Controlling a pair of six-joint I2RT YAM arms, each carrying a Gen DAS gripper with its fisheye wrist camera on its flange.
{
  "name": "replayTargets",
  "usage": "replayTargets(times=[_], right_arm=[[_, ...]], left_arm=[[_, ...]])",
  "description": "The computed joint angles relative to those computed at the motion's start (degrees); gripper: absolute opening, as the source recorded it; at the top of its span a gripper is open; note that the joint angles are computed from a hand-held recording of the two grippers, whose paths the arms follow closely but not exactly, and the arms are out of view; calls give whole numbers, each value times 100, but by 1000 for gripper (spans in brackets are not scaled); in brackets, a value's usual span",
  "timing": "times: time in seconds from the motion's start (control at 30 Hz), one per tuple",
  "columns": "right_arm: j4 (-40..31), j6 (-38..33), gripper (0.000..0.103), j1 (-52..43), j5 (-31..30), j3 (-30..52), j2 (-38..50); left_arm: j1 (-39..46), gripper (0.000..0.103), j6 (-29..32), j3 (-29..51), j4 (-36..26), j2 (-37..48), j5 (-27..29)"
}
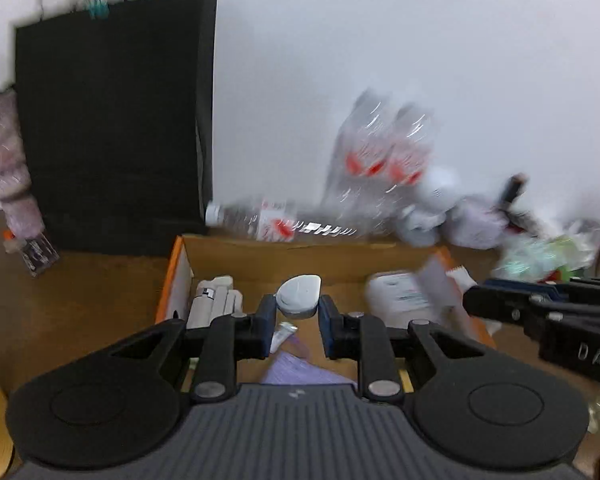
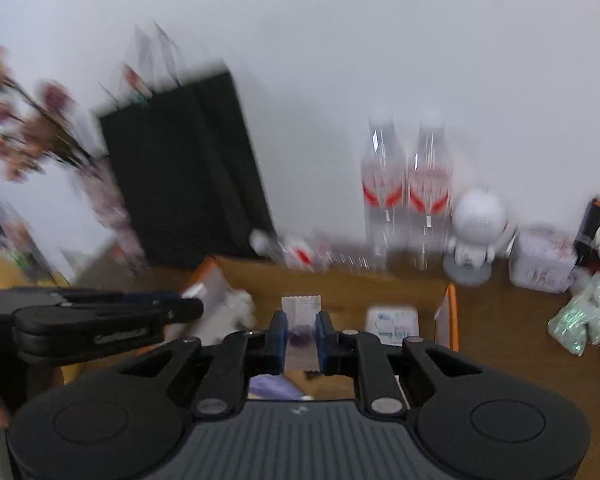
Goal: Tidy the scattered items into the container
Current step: 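Open both tools to drop the white piece and wrapper into the box, then withdraw both tools toward the white round disc and wrapped candy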
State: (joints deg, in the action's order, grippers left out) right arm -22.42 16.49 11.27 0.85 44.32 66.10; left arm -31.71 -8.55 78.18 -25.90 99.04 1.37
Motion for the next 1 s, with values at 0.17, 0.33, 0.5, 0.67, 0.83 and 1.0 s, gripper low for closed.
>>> replayTargets(times=[0.17,0.33,0.5,0.67,0.83,1.0], right_arm=[[234,-26,14,-425,-574,895,2139],[493,-99,20,-397,-471,1206,3112],[655,-66,57,-590,-616,1146,3161],[1702,-246,76,-972,-1046,-223,1714],[3939,-349,92,-2508,-2603,-2985,-675],[6092,54,92,-4230,-4045,-4362,-254]], left_arm=[[-87,23,167,740,-67,1339,-313],[-33,28,304,1052,-49,1801,-405],[-68,57,403,961,124,1688,-643],[115,99,55,197,455,932,-277],[163,103,-180,-1248,1314,-320,-165],[13,103,-396,-1852,1526,-924,-345]])
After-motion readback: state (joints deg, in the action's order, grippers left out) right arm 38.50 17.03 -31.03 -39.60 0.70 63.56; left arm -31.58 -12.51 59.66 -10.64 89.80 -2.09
